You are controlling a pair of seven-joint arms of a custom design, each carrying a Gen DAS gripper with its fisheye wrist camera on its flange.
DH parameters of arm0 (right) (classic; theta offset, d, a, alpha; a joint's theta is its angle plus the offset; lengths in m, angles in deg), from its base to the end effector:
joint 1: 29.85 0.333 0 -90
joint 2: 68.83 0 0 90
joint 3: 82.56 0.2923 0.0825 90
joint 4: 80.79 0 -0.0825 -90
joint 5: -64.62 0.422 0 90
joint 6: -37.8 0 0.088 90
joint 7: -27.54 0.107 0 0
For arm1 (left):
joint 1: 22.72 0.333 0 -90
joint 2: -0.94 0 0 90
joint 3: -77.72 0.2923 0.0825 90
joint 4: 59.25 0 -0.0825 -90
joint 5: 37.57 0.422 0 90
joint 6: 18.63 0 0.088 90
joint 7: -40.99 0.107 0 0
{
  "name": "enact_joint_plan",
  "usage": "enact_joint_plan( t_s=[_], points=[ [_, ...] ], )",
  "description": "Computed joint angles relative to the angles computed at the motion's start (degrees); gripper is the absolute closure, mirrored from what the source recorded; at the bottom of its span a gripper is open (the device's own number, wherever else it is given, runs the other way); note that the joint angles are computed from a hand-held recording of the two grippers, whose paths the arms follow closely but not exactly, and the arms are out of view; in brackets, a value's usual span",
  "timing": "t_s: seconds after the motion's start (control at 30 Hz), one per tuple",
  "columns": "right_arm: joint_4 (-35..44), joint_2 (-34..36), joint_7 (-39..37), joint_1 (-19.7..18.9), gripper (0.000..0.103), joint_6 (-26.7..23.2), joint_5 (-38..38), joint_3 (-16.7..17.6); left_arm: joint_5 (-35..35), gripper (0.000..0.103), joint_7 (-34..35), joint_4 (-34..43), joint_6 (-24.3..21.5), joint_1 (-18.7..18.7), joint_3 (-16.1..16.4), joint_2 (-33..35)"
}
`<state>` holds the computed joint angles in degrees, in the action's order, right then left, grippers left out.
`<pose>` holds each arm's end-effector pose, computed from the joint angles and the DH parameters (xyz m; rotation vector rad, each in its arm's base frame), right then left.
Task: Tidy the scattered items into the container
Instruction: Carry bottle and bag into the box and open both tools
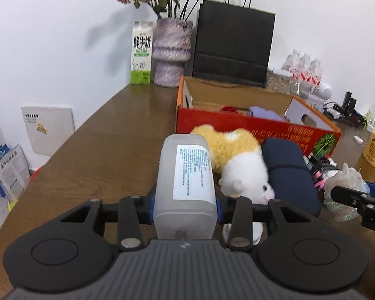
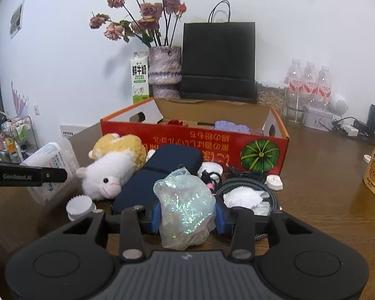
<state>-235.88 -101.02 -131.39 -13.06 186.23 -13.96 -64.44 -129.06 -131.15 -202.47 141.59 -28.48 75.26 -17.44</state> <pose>0.3508 0.2530 0.3794 -1.4031 1.7445 -1.0182 0.4876 -0.0230 0.3880 -1.3004 2.0523 -1.1968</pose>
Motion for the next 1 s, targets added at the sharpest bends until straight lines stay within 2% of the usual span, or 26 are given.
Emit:
enact_joint_plan(
  t_s=[0.3,0.47,0.53,0.67,0.8,0.87,1.0],
  points=[
    [1.1,-2.3,0.8,-2.3,0.063,0.6,-4.5,-0.9,-1.8,0.062,0.1,4.3,-1.8,-0.4,-0.1,-0.3],
    [3.9,-1.8,0.3,-4.9,0.063,2.1,-9.0,-2.8,-2.1,0.062,-0.2,10.5,-1.3,-1.1,-1.2,3.2],
    [5.6,-0.7,-0.2,-6.0,0.063,3.5,-11.1,-4.1,0.3,0.062,-3.3,13.5,-0.3,-1.3,-2.1,5.7],
    [10.4,3.6,-3.6,-7.9,0.063,7.2,-12.0,-7.6,6.8,0.062,-10.2,19.5,0.6,-1.7,-3.5,10.8],
    [16.2,9.4,-9.4,-10.0,0.063,10.3,-8.8,-10.6,15.8,0.062,-18.5,26.5,2.3,-1.9,-5.3,16.9],
    [19.2,12.7,-13.3,-11.0,0.063,12.0,-5.3,-12.0,22.7,0.062,-24.7,30.3,3.1,-1.9,-6.2,20.5],
    [25.0,19.6,-23.0,-12.3,0.063,13.4,4.5,-14.2,41.2,0.062,-41.8,38.2,2.0,-1.9,-7.2,28.2]
  ],
)
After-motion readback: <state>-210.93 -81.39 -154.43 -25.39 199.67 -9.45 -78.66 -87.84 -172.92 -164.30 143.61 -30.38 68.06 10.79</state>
